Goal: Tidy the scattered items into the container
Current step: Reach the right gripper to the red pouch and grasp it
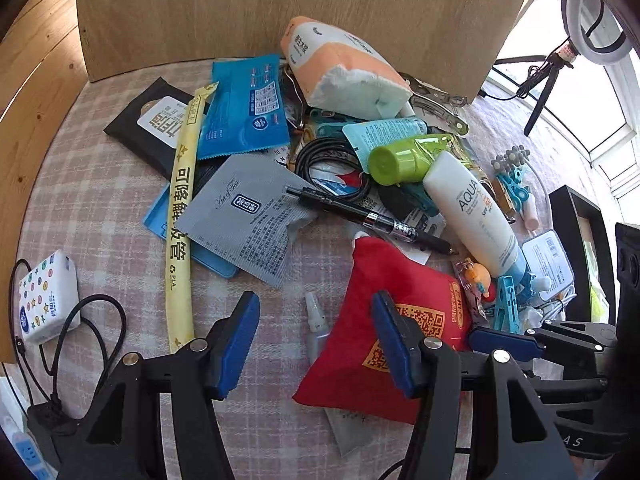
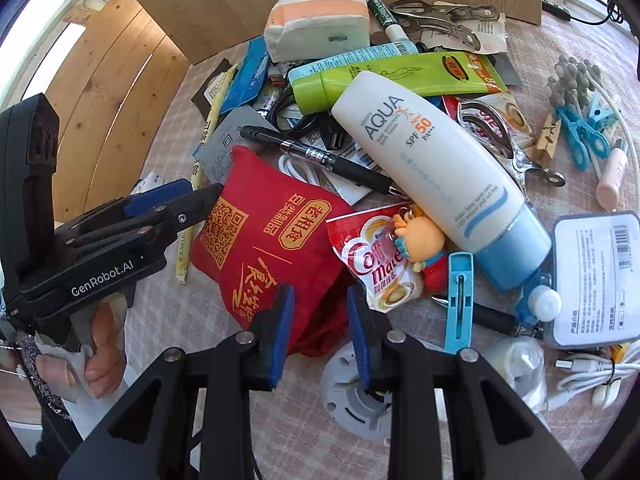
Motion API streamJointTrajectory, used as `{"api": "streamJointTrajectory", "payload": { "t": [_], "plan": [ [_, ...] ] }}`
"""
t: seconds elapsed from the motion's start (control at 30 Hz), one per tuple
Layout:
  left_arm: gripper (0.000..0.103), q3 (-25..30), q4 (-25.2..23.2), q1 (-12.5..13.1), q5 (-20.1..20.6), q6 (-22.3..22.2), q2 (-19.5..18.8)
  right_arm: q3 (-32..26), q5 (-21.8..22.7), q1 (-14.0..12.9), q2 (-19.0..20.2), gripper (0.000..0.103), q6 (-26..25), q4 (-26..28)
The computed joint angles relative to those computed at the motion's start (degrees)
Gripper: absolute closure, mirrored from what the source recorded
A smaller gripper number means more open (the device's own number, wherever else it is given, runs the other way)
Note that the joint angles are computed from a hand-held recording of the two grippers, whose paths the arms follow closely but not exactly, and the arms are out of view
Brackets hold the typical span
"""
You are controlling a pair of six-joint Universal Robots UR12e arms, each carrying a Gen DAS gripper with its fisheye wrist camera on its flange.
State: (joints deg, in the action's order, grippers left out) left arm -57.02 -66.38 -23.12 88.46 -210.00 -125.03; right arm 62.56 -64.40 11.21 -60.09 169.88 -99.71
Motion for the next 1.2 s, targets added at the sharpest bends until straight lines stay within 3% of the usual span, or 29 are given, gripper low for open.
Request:
{"api": "streamJointTrajectory", "payload": {
  "t": [0.17,0.2,0.23,0.4,0.5,0.6,0.73,0.93,1.03,1.2],
  "plan": [
    [0.051,-1.2,-1.0,-1.0,-2.3,1.2,0.5,2.4,2.0,-1.2,-1.3,0.070,2.2,-0.3],
    [0.052,-1.6,-0.8,-1.3,-2.2,1.5,0.6,2.8,1.5,-1.4,-1.6,0.057,2.8,0.2],
    [0.052,-2.0,-0.3,-1.6,-2.0,1.8,0.9,3.4,1.5,-1.6,-1.8,0.056,2.9,0.8],
    [0.056,-3.1,0.5,-2.0,-3.6,1.8,1.4,6.4,4.7,-2.7,-3.5,0.056,0.4,1.1],
    [0.051,-3.2,-0.5,-2.0,-2.8,0.4,1.8,6.7,7.1,-3.0,-3.7,0.056,-2.5,3.3],
    [0.048,-5.6,1.5,-1.2,-5.5,-0.2,3.3,7.1,6.5,-2.8,-4.2,0.056,-3.6,2.6],
    [0.048,-7.8,2.7,-1.3,-5.9,1.0,4.5,7.1,6.9,-2.9,-4.3,0.056,-4.3,2.9],
    [0.045,-11.7,5.6,-0.2,-9.0,-0.9,7.2,7.3,8.5,-3.1,-4.0,0.056,-3.9,3.7],
    [0.039,-12.6,6.1,-0.6,-9.6,1.7,7.9,7.6,9.3,-3.6,-4.2,0.056,-3.3,3.7],
    [0.041,-9.5,3.7,-2.4,-8.8,6.5,5.8,7.3,9.3,-3.4,-4.0,0.056,-3.4,4.3]
  ]
}}
